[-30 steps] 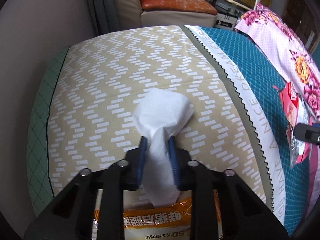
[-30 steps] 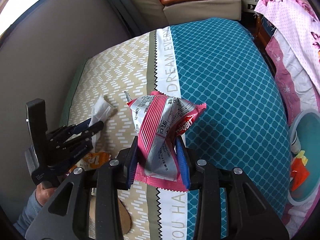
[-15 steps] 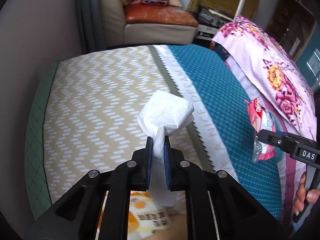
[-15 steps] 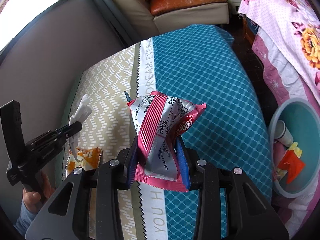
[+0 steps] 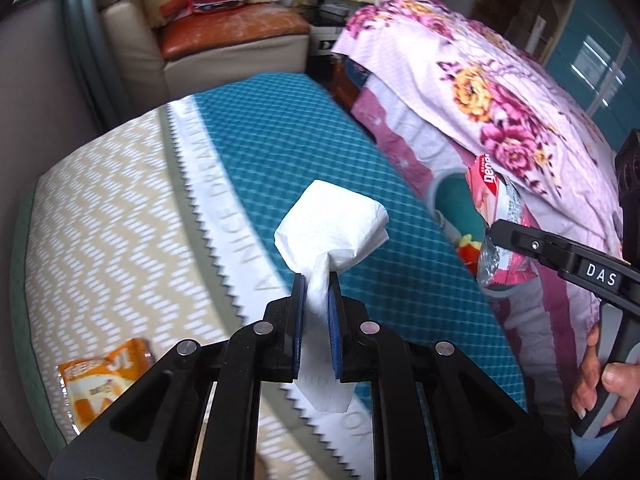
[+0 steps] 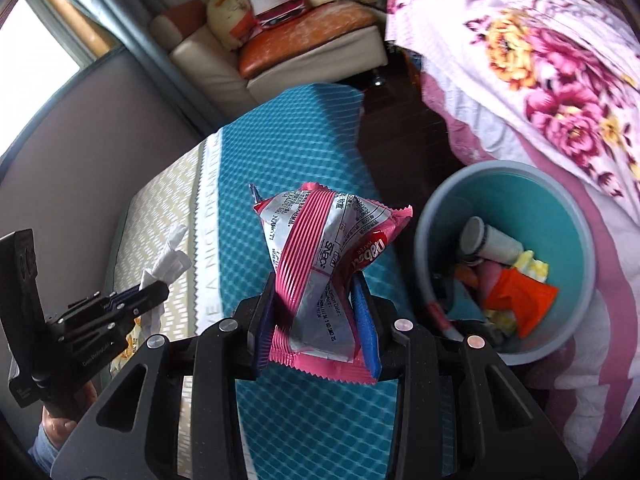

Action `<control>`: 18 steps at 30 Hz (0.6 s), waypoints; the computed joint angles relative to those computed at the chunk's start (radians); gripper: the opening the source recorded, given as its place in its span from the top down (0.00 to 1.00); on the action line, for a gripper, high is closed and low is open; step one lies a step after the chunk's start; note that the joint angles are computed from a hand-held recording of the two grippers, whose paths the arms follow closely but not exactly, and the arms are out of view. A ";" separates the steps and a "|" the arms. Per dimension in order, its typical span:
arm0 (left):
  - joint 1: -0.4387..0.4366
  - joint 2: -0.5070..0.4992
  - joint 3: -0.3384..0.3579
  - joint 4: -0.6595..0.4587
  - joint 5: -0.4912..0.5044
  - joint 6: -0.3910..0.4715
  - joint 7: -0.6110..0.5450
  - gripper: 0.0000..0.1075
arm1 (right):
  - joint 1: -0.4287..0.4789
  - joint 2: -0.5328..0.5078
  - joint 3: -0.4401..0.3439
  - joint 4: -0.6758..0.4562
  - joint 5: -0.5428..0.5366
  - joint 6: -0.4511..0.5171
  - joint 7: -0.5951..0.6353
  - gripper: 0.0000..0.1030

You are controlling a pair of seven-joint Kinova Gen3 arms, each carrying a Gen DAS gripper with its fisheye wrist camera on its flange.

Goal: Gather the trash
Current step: 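Carry the white tissue and pink wrapper over the teal bin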

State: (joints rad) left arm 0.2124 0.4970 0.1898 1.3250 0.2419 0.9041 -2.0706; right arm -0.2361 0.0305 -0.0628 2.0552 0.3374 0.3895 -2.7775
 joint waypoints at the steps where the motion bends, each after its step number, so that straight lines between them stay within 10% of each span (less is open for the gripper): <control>1: 0.019 0.000 0.003 -0.001 -0.007 0.000 0.008 0.89 | 0.007 -0.025 0.009 0.033 0.018 -0.010 -0.028 0.67; 11: 0.185 0.027 0.034 -0.053 -0.054 0.028 0.063 0.89 | 0.211 -0.189 -0.054 0.236 0.088 -0.073 -0.158 0.67; 18: 0.307 0.084 0.034 -0.124 -0.111 0.058 0.107 0.89 | 0.283 -0.264 0.009 0.328 -0.037 -0.102 -0.018 0.67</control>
